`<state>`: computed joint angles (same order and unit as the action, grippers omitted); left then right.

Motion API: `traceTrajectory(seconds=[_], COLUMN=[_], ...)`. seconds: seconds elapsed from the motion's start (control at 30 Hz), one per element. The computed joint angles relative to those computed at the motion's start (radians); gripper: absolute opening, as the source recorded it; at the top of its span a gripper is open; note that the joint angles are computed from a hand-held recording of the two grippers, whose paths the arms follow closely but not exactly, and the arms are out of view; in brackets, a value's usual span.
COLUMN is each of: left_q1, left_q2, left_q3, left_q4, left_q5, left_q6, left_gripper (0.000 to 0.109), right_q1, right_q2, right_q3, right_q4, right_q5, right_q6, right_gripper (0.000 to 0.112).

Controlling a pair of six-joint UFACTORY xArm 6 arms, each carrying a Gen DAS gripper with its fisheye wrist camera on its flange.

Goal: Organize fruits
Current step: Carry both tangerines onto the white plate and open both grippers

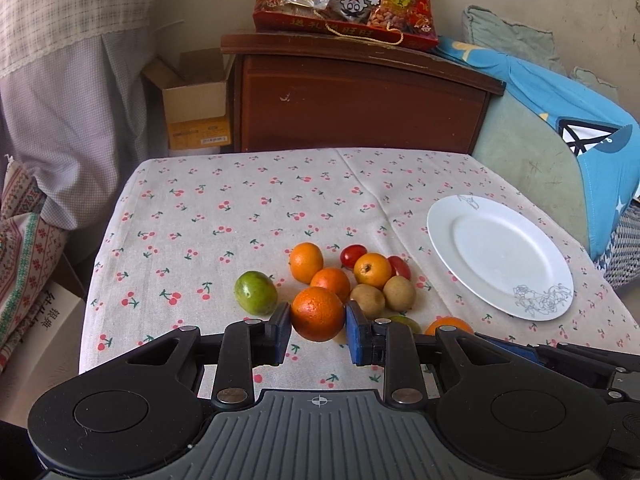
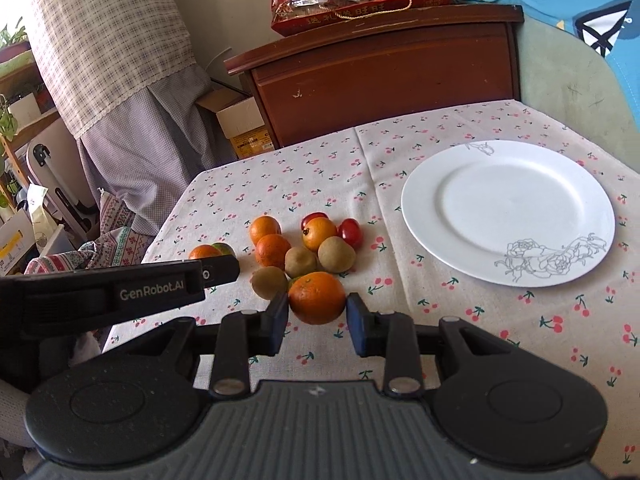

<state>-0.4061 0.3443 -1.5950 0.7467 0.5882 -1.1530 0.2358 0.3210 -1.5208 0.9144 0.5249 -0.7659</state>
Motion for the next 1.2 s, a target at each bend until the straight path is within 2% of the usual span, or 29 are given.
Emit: traceTrajectory(seconds=[0.23,0.4,0.67,1.03,1.2], left_q1=[-0.014,-0.022,-0.021,-0.035,-0.039], left_q2=[0.03,0.077,0.21,0.428,0.521], left_q3=[-0.051,-0.12,-0.298,-0.599,-0.736], left_q4=[-0.004,-0.023,-0.186,-0.386,-0.447], left_q5=[-0.007,-0.022,-0.064,-0.004,0.053], left_q6=[0.008,0.037,0.165,0.39,0.452], left_gripper=[0.026,0.026,0.026,0.026,0.026], right_q1=[-0.019,-0.039,-0.071,-0.103,-0.111], right_q2=[0.008,0.028,0.067,0.115,0.128], right_q3=[-0.018,-0.043,-0.087,-0.123,-0.133], right_q4=[0.007,-0.018,-0.076,-0.211,-0.238], right_q5=[-0.036,-0.074,-0.133,-0.137,-0.12], right_q6=[0.025,0.093,0.234,0.46,0.523], right_gripper=[0.032,0.031,0.032,0.032,0.032])
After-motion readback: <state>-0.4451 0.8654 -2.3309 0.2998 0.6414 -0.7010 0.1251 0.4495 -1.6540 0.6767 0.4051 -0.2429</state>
